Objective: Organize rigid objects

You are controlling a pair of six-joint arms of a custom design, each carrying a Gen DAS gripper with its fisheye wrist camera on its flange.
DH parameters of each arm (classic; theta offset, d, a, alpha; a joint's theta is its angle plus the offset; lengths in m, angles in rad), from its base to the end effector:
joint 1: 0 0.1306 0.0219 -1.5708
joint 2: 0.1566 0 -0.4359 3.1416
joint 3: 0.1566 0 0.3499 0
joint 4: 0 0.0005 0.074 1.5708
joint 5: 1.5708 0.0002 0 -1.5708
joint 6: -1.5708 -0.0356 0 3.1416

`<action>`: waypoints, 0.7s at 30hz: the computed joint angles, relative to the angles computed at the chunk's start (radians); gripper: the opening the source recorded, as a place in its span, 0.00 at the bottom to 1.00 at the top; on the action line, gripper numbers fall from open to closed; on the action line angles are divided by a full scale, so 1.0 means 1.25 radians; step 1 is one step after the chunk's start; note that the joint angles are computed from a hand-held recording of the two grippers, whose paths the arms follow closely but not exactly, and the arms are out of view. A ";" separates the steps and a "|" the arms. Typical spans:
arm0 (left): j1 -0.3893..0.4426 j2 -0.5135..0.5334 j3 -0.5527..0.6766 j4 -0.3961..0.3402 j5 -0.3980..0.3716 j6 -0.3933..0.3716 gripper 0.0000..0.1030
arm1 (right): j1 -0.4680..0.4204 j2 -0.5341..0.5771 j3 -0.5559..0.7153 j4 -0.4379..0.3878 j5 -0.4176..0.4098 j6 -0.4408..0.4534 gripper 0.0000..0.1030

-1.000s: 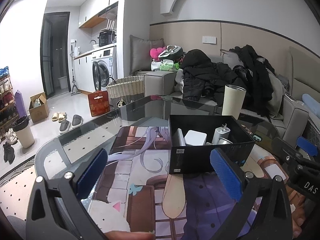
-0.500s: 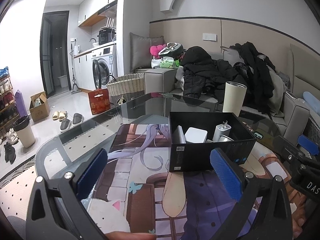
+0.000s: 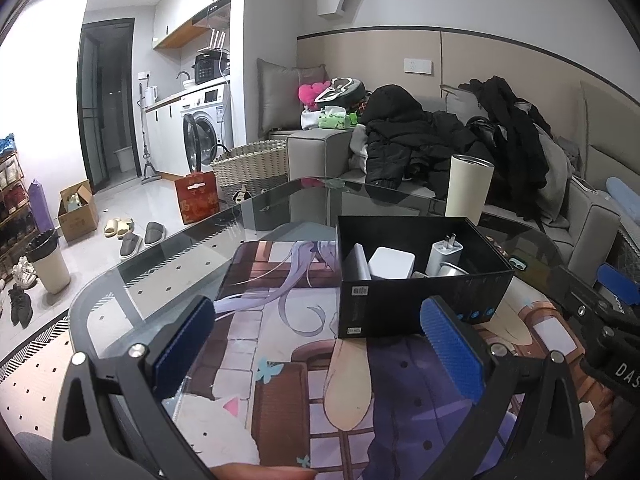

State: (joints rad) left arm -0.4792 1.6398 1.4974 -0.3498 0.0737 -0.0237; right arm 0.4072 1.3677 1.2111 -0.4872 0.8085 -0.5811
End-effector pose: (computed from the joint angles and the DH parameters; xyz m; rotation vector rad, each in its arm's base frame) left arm 0.4974 -0.2620 0.4539 0.5621 2.0034 -0.3558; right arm 0.4016 0.1446 0.4521 0.5890 1.9204 -0.2742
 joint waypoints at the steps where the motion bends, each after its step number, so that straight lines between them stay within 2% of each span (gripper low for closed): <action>1: 0.000 0.000 0.000 0.000 0.000 0.000 1.00 | 0.001 -0.001 -0.001 0.001 0.002 0.003 0.99; 21: 0.003 0.006 0.014 -0.029 -0.001 0.001 1.00 | -0.009 0.000 -0.004 0.014 -0.016 0.032 0.99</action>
State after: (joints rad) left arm -0.4754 1.6478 1.5149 -0.3856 0.0720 -0.0223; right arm 0.3954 1.3673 1.2067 -0.4696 0.7887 -0.5412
